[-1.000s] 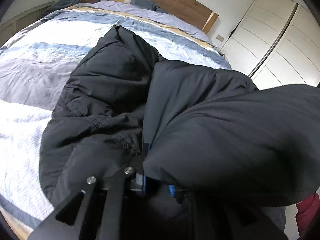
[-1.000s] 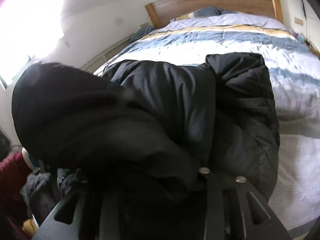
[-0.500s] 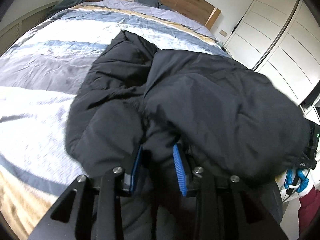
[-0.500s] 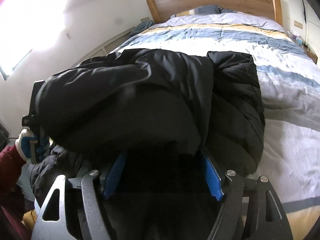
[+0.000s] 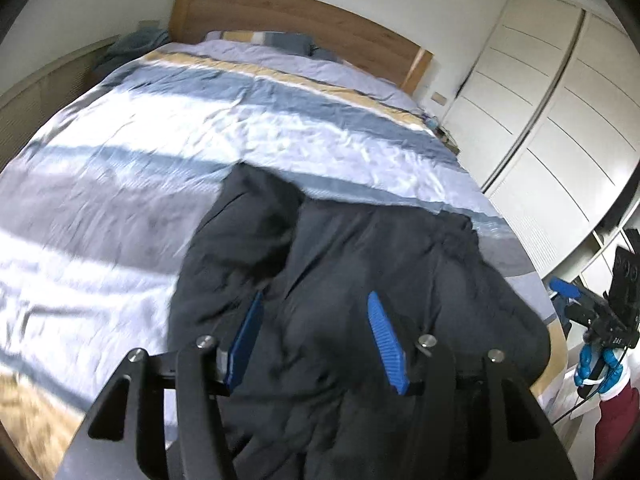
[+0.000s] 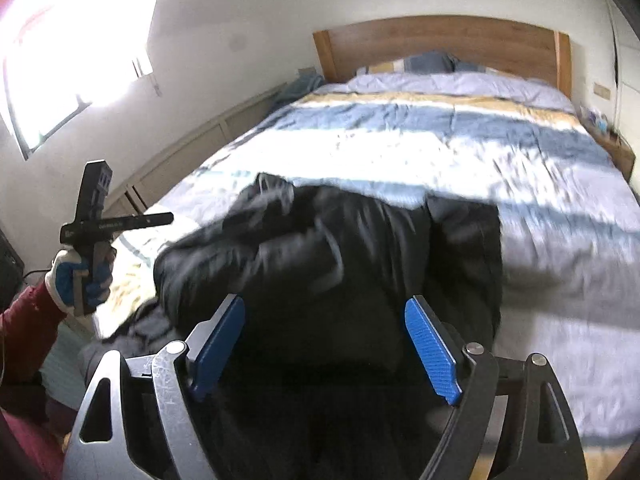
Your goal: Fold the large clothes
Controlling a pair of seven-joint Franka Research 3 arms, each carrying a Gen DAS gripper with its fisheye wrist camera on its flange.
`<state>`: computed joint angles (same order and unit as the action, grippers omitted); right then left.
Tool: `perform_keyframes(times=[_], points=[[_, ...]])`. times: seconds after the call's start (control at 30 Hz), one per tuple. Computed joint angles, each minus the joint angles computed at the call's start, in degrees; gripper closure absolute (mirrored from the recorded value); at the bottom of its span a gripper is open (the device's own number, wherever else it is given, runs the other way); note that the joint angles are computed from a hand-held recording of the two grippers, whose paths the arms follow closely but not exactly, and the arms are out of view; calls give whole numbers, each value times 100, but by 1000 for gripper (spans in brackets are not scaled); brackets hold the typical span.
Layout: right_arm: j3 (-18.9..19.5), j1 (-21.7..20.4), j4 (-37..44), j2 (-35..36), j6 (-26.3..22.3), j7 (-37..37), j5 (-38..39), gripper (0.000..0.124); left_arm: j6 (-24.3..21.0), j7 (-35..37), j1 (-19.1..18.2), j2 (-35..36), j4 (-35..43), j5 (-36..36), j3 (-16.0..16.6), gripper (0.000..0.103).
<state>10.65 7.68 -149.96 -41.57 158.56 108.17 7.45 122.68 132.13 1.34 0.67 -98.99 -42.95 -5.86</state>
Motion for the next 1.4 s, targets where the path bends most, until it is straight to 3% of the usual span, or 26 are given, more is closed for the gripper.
perform_keyframes(times=[0.33, 0.43, 0.53, 0.6, 0.77, 0.87, 0.97, 1.2, 1.3, 1.4], points=[[-257, 5, 1348, 2172, 721, -251, -15, 42, 100, -429, -486, 1104, 1163, 930, -643, 50], [-365, 111, 1528, 2601, 753, -353, 24, 42, 228, -549, -529, 1283, 1105, 1144, -745, 50], [-295, 25, 1559, 2893, 622, -161, -292, 42, 655, -484, -536, 1312, 709, 1245, -816, 49], [-240, -55, 1440, 3006, 706, 81, -592, 41, 1038, -358, -536, 1335, 428, 1251, -861, 45], [-88, -271, 1169, 3191, 1010, 731, -1395, 41, 1359, -415, -545, 1497, 262, 1393, -940, 44], [2, -320, 1304, 3220, 593, 1257, -1968, 41, 1406, -601, -608, 1400, 167, 1793, -919, 44], [-142, -83, 1389, 3016, 109, 1295, -1905, 41, 1434, -617, -581, 1054, -77, 1906, -908, 45], [-56, 222, 628, 1868, 32, 1102, -1495, 42, 1271, 302, -591, -160, -1093, 840, -604, 45], [167, 159, 372, 1573, -118, 1151, -1467, 42, 1297, 553, -758, -504, -1546, 809, -410, 45], [354, 67, 142, 1461, -91, 1317, -1514, 41, 1640, 673, -930, -658, -1989, 962, -320, 44]])
